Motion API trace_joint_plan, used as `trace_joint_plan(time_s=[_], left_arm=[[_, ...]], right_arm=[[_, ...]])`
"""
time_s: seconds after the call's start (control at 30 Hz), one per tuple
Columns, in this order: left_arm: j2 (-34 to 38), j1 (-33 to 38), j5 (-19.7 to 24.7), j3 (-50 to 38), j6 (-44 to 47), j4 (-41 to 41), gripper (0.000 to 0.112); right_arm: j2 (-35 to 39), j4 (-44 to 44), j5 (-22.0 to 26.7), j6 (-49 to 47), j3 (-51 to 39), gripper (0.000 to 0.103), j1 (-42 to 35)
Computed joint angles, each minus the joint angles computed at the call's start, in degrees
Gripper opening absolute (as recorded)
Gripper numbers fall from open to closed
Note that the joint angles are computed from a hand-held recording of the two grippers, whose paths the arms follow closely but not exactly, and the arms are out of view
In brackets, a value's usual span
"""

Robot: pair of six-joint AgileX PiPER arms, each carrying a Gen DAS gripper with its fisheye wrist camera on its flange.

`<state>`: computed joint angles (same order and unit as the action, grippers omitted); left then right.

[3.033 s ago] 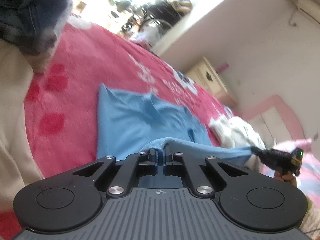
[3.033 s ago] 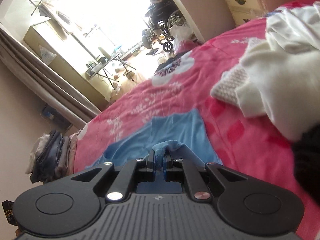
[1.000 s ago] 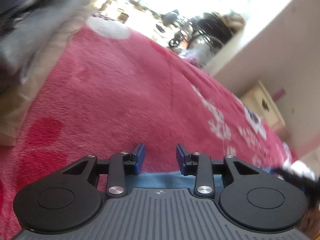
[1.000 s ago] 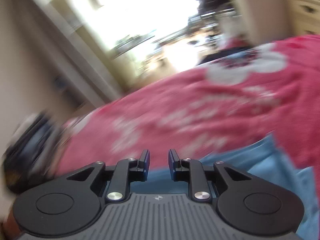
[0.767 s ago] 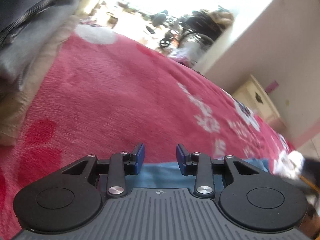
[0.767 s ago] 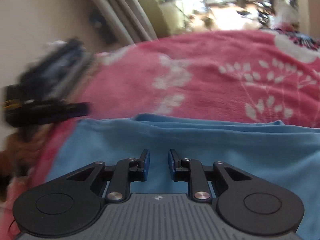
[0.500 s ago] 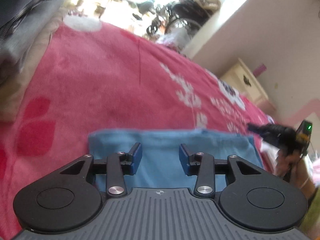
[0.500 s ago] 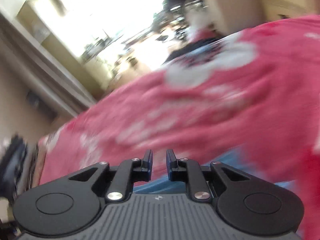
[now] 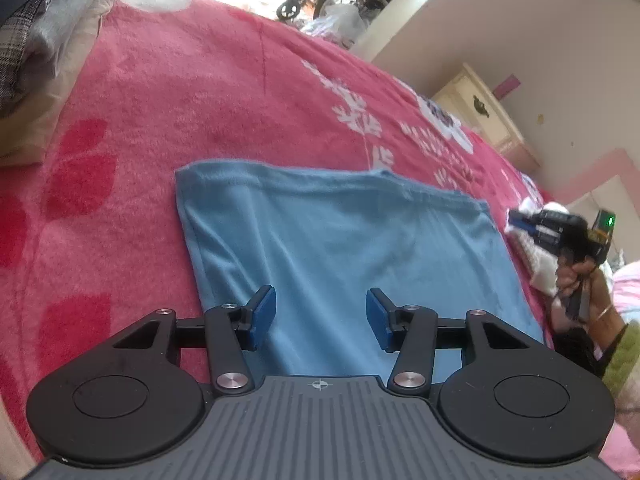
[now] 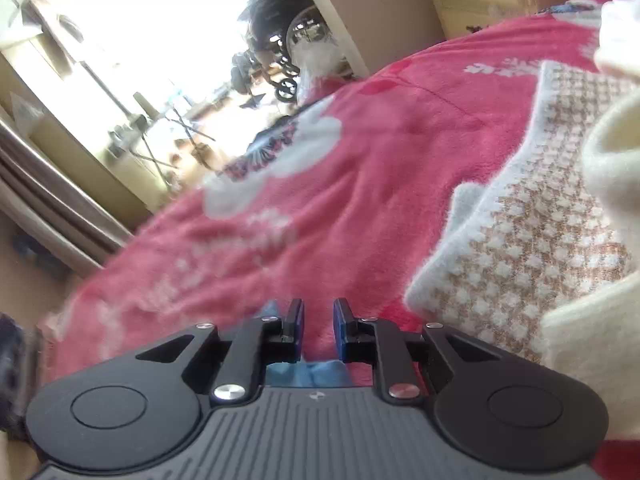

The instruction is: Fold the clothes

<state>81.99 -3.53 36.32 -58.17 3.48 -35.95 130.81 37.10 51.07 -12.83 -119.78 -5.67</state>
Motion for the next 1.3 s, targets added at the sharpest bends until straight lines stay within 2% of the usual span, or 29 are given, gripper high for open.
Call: trace_joint_plan(time_s=[0.03, 0.1, 0.17, 0.23, 0.27, 0.37, 0.47, 0.5, 0.57, 0.63, 0.67, 0.7, 0.8, 0.9, 0.97, 1.13, 1.3], left_arm=[[-0.36, -0.05, 0.89, 0.08, 0.01, 0.20, 0.050], [-1.18, -0.40, 2.39, 0.38, -0.16, 0.76, 0.050], [-2.22, -0.83, 3.03, 1.29, -0.17, 0.95, 0.051], [-3.20, -1.29, 3.30, 2.28, -0.64, 1.41, 0.051], [-3.60, -1.45, 3.32, 2.77, -0.87, 1.53, 0.051], [-4.23, -1.62, 3.48, 3.85, -1.19, 1.39, 0.051], [-4.66, -1.60, 3.73, 4.41, -1.12, 1.13, 0.051], [-4.77, -1.58, 3.85, 4.53, -0.98, 1.00, 0.051], [-5.20, -1.27, 4.39, 4.82, 0.03, 0.33, 0.052], [-5.66, -0.76, 5.32, 5.24, 1.24, -0.54, 0.052], [-6.00, -0.60, 5.71, 5.62, 1.61, -0.77, 0.051], [-6.35, -0.43, 6.11, 6.00, 1.98, -0.99, 0.052], [-7.80, -0.32, 7.28, 7.27, 2.37, -1.05, 0.052], [-9.70, -0.50, 8.16, 8.47, 2.26, -0.64, 0.052], [-10.66, -0.45, 8.84, 8.86, 1.68, -0.24, 0.052], [-14.17, 0.15, 11.42, 10.22, -0.50, 0.72, 0.052], [-20.19, 1.57, 15.39, 13.27, -2.66, 0.46, 0.052]], right_arm=[[0.29, 0.08, 1.90, -1.81, -1.09, 0.020, 0.23], [0.95, -1.76, 4.41, -3.91, -3.11, 0.045, 1.52], [1.71, -5.09, 5.84, -4.83, -4.96, 0.046, 3.46], [1.43, -7.30, 4.52, -5.29, -3.92, 0.027, 4.96], [1.18, -8.29, 3.71, -5.43, -3.17, 0.001, 5.67], [-2.06, -9.08, -3.92, -4.04, 3.97, 0.001, 5.68], [-1.84, -13.25, -5.11, 3.25, 4.30, 0.001, 4.65], [-2.50, -11.98, -6.07, 3.05, 5.73, 0.001, 3.90], [-4.43, -3.95, -4.02, -1.93, 8.08, 0.004, 0.86], [-8.61, -0.27, -2.38, -7.33, 13.15, 0.008, -1.15], [-10.99, 0.91, -1.37, -10.72, 16.23, 0.013, -2.05], [-13.38, 0.62, -0.33, -12.69, 19.39, 0.024, -2.65], [-20.28, -0.62, 1.71, -17.58, 28.94, 0.038, -4.39], [-25.92, -1.24, 1.99, -20.31, 38.13, 0.042, -6.20], [-28.68, -0.99, 0.33, -20.42, 43.33, 0.042, -7.57], [-31.59, 2.97, 0.23, -20.86, 48.73, 0.042, -13.46], [-33.34, 10.63, 3.83, -15.70, 52.81, 0.042, -20.36]])
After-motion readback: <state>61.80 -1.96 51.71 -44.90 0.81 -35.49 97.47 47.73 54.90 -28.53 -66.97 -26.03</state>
